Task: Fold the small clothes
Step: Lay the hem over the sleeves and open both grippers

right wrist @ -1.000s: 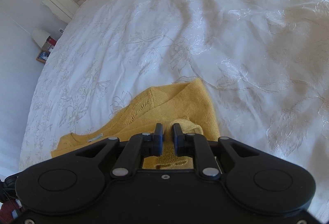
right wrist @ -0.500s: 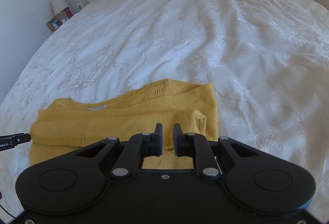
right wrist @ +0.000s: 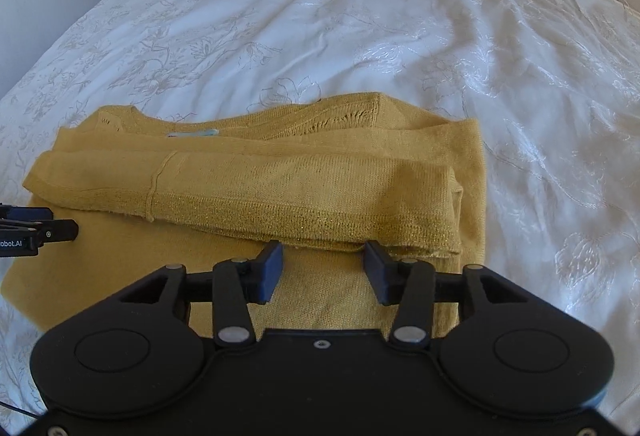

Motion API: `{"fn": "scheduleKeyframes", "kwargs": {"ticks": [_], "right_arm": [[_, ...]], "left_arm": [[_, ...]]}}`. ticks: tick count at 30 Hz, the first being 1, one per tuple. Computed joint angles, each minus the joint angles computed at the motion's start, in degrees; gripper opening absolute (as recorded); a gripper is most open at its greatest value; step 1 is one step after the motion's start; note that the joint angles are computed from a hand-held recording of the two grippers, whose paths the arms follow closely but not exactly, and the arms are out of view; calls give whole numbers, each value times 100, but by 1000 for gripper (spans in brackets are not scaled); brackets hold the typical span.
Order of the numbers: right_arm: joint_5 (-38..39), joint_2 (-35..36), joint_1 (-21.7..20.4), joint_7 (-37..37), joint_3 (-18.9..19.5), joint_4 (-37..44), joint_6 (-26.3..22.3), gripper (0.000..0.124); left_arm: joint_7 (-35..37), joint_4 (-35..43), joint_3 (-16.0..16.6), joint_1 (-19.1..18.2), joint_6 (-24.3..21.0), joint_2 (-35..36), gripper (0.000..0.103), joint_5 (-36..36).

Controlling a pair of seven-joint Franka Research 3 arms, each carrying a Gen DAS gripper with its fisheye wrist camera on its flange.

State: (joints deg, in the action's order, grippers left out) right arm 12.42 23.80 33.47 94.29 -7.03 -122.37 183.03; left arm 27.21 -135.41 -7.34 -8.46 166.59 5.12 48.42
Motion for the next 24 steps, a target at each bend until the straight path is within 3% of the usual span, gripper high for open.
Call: {"fn": "scheduleKeyframes", "kwargs": {"ticks": [5, 12, 20, 24], "right_arm": [[-35, 323, -97, -56, -51, 537, -65, 55], [-14, 502, 117, 286, -471, 945, -68, 55], [189, -127, -749, -219, 689, 146, 271, 58], [211, -173, -872, -503, 989, -32, 80, 58]], "left_arm": [[-69, 516, 183, 30, -35, 313, 56, 315], [-336, 1062, 410, 32, -215, 506, 56, 658], [-562, 392, 204, 126, 111, -65, 56, 841], [228, -30, -73, 132, 215, -169, 56, 96]]}}
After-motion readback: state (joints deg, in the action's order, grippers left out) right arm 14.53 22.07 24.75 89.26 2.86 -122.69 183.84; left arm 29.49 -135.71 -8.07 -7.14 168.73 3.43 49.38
